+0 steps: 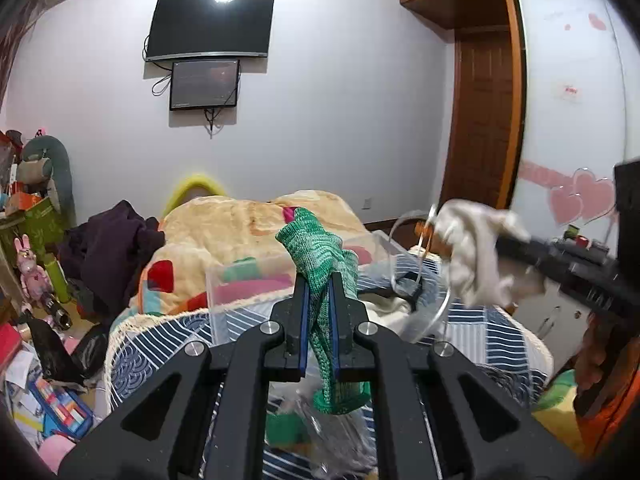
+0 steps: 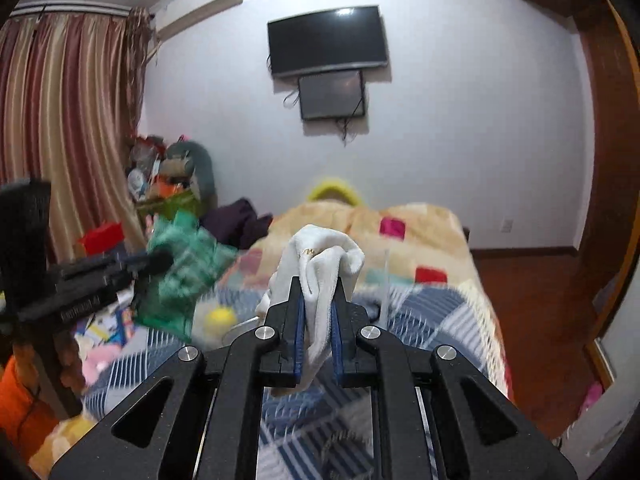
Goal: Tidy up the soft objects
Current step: 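Lower the glove into the box with left tool while right tool releases the white cloth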
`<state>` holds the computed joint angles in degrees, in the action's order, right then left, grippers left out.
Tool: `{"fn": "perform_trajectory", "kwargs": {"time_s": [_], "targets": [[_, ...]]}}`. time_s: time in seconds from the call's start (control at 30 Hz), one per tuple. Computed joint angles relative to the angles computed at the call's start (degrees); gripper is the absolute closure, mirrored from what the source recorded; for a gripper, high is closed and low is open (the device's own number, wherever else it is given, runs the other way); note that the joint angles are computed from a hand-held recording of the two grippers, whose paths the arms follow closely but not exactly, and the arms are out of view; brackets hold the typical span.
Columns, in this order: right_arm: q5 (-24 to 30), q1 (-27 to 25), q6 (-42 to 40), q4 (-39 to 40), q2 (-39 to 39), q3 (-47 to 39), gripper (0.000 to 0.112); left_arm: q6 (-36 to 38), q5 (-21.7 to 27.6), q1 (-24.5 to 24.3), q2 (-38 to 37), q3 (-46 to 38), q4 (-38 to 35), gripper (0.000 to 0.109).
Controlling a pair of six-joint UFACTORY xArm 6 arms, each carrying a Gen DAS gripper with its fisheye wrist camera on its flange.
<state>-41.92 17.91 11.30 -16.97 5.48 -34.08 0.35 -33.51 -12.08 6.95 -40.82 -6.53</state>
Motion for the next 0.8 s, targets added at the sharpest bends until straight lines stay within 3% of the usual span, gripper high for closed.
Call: {"fn": "perform_trajectory", "kwargs": {"time_s": [0.13,0.33,0.53,0.67,0.8], "targets": [[1.25,1.66,-0.26,2.69,2.22,-4.31,0.102,2.37,2.23,0.11,3.52,-4.92,-3.77,0.101],[6.21,4.08,-3.01,5.66,6.85,-10.22,0.102,-6.61,5.74,4.14,8.58,-10.87,5.3,0.101],[13.01,3.83,0.26,0.63,11.14,-15.01,0.102,-3.37,10.28,3.8,13.5,-15.85,1.82,0.101],[18.39,2.68,6.09,-7.51,13.65,-18.45,0.102,-1.86,13.3,3.4,16.19,-18.49,0.78,0.101],[22.98,2.83,7.27,-10.26,14.81,-20.62,0.102,-9.94,16.44,5.2,17.5,-19.97,10.69,0.101]]}}
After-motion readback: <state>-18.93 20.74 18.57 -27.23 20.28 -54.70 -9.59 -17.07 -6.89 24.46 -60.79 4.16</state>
